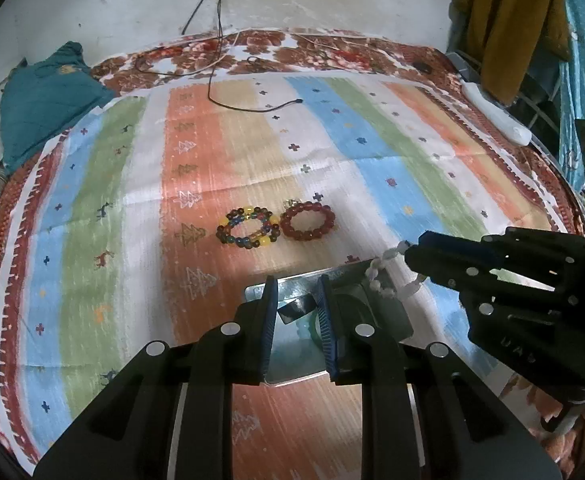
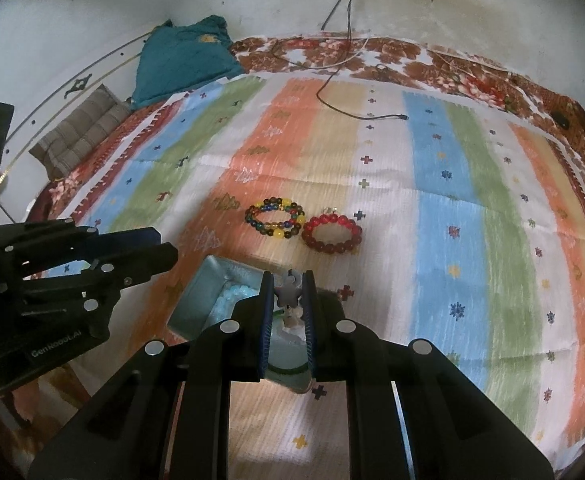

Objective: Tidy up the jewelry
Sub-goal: 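Lower the white bead bracelet into the tin and open the right gripper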

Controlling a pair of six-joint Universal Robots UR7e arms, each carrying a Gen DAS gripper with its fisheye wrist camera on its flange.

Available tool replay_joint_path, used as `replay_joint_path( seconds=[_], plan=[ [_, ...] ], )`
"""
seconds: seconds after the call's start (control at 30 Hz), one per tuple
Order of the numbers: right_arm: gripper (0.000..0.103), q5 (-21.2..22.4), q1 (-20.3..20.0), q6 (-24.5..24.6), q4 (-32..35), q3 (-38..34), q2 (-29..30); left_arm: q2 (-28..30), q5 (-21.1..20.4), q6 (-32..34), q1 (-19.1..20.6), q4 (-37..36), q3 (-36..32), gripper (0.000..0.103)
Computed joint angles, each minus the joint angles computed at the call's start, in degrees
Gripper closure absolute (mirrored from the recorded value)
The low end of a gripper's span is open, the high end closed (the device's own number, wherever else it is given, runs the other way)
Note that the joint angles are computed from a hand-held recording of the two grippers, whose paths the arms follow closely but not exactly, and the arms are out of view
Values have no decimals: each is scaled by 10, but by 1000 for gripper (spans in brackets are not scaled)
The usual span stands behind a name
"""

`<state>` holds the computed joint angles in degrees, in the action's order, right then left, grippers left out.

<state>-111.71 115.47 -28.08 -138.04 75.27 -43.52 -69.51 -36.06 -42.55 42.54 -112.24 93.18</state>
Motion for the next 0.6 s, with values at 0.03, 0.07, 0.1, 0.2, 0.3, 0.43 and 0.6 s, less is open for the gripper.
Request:
replay_joint_path(
  seconds=[0.03, 0.07, 0.1, 0.2, 0.3, 0.43, 0.6],
  plan=[
    [88, -4, 0, 2, 0, 1, 0, 0, 1, -2, 0, 0, 1, 84],
    [88, -4, 0, 2, 3, 0, 0, 0, 1, -3, 0, 0, 1, 84],
    [88, -4, 0, 3, 3, 1, 0, 0, 1, -3, 0, 1, 1, 84],
    [88, -3, -1, 8, 8, -2, 1, -2, 0, -5, 0, 4, 2, 84],
    [87, -18, -1, 21, 15, -8, 6, -2, -8, -12, 1, 13, 1, 82],
    [78, -55, 1, 32, 8, -13, 13, -2, -4, -25, 1, 21, -1, 78],
    [75, -66, -1, 39, 10, -19, 17, -4, -3, -39, 5, 28, -6, 75]
  ],
)
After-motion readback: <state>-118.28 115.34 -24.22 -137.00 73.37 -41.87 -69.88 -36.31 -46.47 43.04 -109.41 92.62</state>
